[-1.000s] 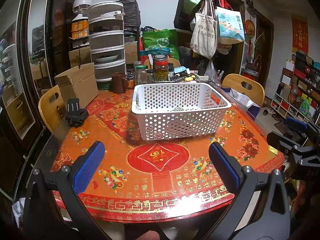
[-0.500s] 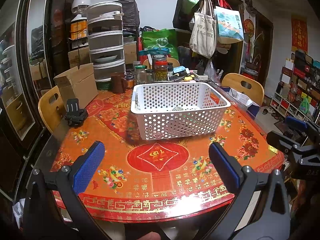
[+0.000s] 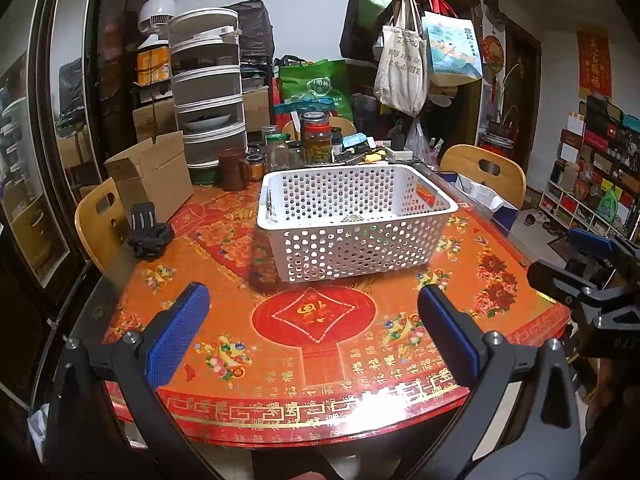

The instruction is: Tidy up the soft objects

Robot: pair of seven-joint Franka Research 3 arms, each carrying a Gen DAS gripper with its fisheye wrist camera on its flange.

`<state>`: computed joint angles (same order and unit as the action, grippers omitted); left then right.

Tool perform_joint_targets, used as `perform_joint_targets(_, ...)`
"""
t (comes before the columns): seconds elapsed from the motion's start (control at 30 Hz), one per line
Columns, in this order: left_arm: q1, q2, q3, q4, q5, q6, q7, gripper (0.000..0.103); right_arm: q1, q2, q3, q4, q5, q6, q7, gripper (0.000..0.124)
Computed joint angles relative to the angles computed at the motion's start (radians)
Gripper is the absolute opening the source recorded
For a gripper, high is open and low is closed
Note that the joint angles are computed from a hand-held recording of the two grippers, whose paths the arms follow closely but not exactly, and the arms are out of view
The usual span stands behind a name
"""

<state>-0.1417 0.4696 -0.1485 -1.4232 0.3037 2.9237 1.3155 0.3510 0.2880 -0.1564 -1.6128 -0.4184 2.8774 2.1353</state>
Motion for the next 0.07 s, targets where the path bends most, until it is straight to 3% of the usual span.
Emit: perform_joint_targets(0.07, -0.003, -0.005, 0.004, -0.005, 0.003, 0.003, -0.003, 0.103, 0.000, 0.000, 0.000, 0.000, -0.001, 0.000, -0.001, 0.103)
